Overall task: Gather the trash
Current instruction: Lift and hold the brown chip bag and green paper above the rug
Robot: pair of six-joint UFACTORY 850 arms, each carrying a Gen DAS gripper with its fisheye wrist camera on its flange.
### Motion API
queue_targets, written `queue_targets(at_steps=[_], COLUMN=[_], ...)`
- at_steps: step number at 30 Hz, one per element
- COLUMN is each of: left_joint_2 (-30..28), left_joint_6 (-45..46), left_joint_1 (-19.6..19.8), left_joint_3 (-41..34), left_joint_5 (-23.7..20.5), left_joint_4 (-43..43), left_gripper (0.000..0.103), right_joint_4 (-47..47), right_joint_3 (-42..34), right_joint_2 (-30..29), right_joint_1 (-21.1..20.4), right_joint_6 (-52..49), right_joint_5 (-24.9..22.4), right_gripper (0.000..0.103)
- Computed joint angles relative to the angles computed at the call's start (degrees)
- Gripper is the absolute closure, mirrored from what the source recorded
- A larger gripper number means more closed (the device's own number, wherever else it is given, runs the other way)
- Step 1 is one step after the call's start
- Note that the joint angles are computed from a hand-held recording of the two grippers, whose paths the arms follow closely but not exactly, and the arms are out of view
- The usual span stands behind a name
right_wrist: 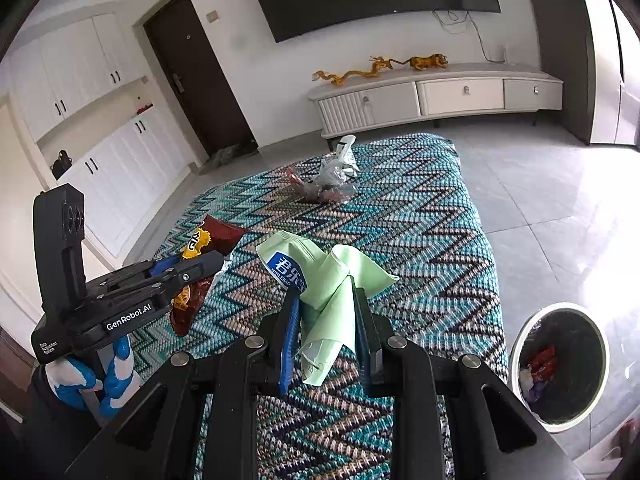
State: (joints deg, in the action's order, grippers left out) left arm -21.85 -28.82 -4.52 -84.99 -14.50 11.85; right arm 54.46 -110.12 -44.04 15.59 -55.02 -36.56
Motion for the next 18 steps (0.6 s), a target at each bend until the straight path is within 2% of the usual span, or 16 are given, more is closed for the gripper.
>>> queue_targets(at_steps=[3,14,18], left_joint_2=[0.02,-0.68,-1.24], left_joint_6=[-2.68,-30.63,-35.21], left_joint_1=[-0.47,-4.11,-4.64], left_joint_3=[0.90,3.07,3.04], left_joint_5=[0.00,-6.46,-8.31], left_joint_4=[2.27,29.38,32.96], left_gripper=[0.076,0.076,0.076], right_joint_4=[-0.91,-1.22,-1.54], right_joint_3=[2.08,3.04,2.42], right_joint_2=[0.98,-0.22,-1.09], right_joint_1=[0.07,0.48,0.59], right_joint_6=[-0.62,-2.25,-2.17], right_joint_5=[1.81,4.86,5.57], right_gripper=[0.078,0.078,0.078])
